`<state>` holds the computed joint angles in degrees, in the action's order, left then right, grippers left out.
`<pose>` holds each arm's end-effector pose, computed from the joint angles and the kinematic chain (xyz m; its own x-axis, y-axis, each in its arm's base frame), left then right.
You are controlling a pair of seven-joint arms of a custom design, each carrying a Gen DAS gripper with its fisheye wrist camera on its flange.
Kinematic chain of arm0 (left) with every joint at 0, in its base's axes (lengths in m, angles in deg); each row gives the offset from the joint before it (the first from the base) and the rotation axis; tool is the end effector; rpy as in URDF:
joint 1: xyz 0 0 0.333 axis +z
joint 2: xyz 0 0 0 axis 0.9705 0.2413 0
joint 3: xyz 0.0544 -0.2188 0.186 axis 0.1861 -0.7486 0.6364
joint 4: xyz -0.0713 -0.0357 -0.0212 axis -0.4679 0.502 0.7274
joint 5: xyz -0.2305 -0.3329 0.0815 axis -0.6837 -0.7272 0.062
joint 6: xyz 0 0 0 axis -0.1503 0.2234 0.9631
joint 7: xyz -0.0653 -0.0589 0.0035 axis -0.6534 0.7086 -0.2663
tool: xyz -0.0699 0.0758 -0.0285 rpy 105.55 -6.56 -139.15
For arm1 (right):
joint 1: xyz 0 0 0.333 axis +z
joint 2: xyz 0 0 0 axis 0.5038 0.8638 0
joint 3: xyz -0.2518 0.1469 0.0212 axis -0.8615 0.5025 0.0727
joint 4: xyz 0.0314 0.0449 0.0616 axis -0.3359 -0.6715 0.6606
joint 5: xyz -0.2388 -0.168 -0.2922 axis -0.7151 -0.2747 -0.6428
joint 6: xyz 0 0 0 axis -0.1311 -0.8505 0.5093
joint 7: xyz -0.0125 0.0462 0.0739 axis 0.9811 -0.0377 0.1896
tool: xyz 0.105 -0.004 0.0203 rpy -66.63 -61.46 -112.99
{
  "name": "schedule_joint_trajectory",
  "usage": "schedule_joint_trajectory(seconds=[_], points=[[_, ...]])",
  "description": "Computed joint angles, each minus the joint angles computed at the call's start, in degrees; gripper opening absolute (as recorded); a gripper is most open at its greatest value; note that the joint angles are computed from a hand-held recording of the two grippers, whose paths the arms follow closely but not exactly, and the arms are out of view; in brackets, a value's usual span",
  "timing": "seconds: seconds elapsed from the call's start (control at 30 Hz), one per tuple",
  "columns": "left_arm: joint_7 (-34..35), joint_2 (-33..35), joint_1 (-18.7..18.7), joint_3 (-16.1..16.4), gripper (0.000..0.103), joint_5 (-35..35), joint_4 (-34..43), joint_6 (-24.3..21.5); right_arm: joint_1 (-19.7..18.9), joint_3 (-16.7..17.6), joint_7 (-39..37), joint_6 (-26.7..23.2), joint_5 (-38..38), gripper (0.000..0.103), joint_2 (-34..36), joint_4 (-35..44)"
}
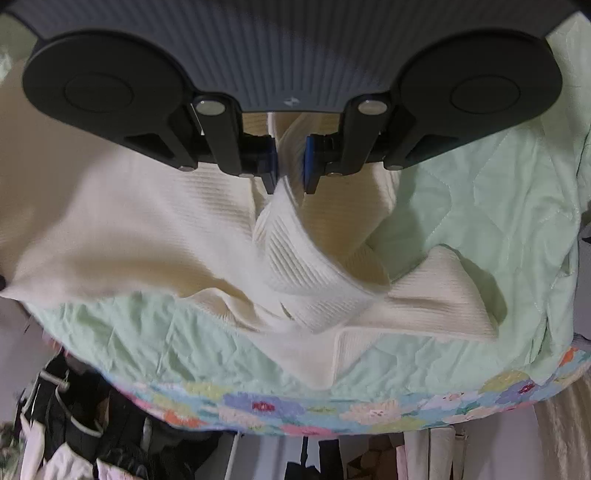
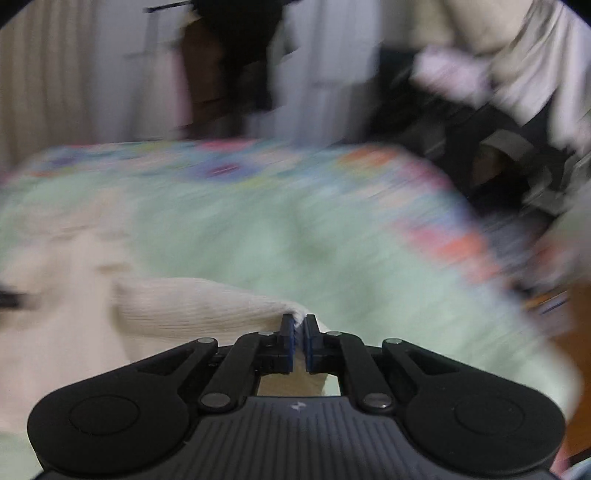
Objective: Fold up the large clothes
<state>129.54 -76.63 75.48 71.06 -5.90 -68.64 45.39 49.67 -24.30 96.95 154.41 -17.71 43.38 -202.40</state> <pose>0.4836 -0.0136 0.5490 -0.5038 -0.8473 0.1684 -0.7318 0.3150 -0.6044 0.3307 0.2335 0.5856 -0.3603 -0.9265 0.1088 -0.6369 0.1591 -0.7544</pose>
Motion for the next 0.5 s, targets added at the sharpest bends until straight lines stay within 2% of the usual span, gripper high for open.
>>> schedule_joint_trajectory(seconds=[0.03,0.07,0.1,0.13,0.17,0.2,0.27,0.3,0.37,0.43,0.5], points=[[0.07,0.37,-0.21,0.48,0.013,-0.72,0.48,-0.90,-0.92,-0.82,0.23,-0.74,-0.13,0.015,-0.60,-0.43],[0.13,0.88,-0.41,0.95,0.014,-1.67,0.98,-2.05,-1.74,-1.73,1.03,-1.69,0.71,0.026,-0.94,-0.65],[0.17,1.16,-0.42,0.88,0.014,-2.03,0.98,-2.37,-2.33,-2.18,3.30,-3.32,2.86,0.033,-1.05,-0.53],[0.30,1.40,-0.39,0.63,0.014,-2.06,0.88,-2.41,-2.48,-1.66,5.48,-4.40,3.98,0.034,-1.47,-0.55],[0.04,1.74,-0.28,0.09,0.014,-1.64,0.68,-2.10,-1.60,-1.24,5.97,-3.51,4.18,0.042,-2.15,-1.07],[-0.64,2.16,-0.13,-0.66,0.014,-0.87,0.39,-1.57,-0.49,-0.65,6.31,-2.12,4.30,0.057,-2.74,-1.58],[-1.96,2.54,0.04,-1.76,0.014,0.70,-0.33,-0.74,1.51,0.03,6.68,0.78,4.93,0.065,-3.10,-2.18],[-2.60,2.48,0.05,-1.82,0.014,1.05,-0.54,-1.00,2.96,-0.14,6.55,3.56,5.79,0.065,-2.89,-2.61],[-4.27,2.30,0.17,-0.85,0.014,-0.06,-0.20,-2.93,7.31,-2.56,4.76,14.13,9.59,0.065,-1.42,-4.42],[-5.79,2.49,0.69,1.49,0.014,-2.99,0.66,-7.48,9.68,-4.24,2.29,22.96,12.89,0.065,1.73,-4.76],[-5.58,2.50,1.75,3.20,0.014,-5.49,0.69,-10.48,10.26,-4.65,0.02,30.54,14.71,0.065,6.47,-3.45]])
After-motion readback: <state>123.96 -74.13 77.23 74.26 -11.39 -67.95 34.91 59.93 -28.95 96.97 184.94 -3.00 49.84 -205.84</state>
